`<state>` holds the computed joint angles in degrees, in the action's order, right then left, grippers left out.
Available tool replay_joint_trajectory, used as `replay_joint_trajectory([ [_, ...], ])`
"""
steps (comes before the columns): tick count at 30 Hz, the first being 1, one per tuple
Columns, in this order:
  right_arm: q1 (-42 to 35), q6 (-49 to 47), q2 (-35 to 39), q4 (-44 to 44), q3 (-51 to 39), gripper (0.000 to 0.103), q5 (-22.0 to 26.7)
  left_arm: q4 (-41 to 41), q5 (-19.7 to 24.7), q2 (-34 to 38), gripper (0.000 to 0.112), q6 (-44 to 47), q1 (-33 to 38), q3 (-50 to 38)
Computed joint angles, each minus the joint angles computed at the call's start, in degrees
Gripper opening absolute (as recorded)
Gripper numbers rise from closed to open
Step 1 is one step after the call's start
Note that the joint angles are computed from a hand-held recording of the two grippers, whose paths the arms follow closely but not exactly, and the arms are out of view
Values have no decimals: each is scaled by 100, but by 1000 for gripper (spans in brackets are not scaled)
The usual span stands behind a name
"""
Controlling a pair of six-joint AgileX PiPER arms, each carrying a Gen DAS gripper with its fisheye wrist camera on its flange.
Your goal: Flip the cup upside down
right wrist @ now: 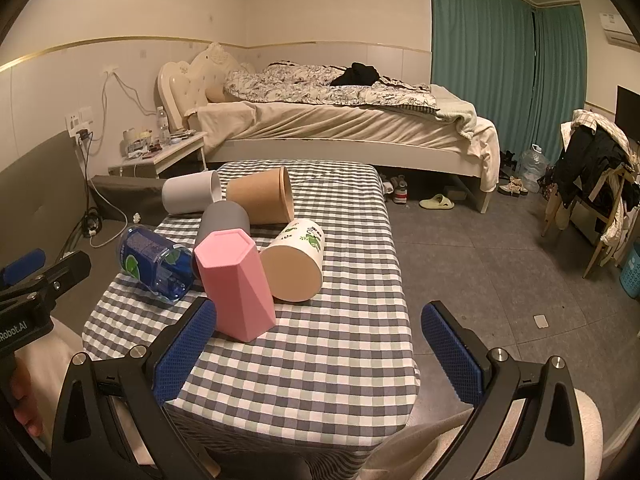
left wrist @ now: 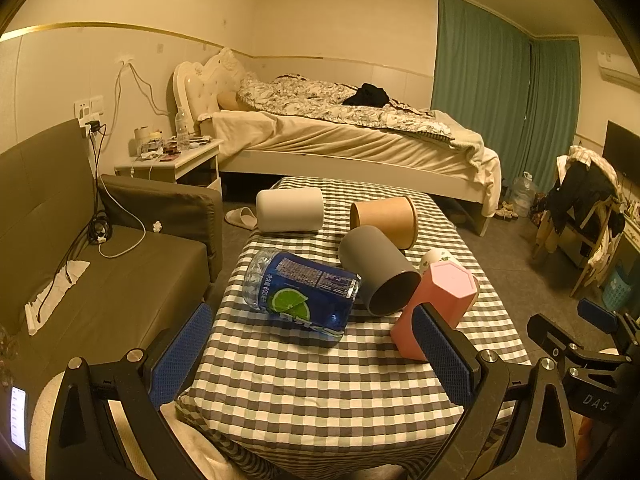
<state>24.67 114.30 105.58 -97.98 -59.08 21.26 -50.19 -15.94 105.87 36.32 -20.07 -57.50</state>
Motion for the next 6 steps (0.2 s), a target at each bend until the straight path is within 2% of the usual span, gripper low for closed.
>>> replay_joint_trajectory([
  [6,1,-14,3,11,3,103,1,-7,12,-2,103,15,-4,-11],
])
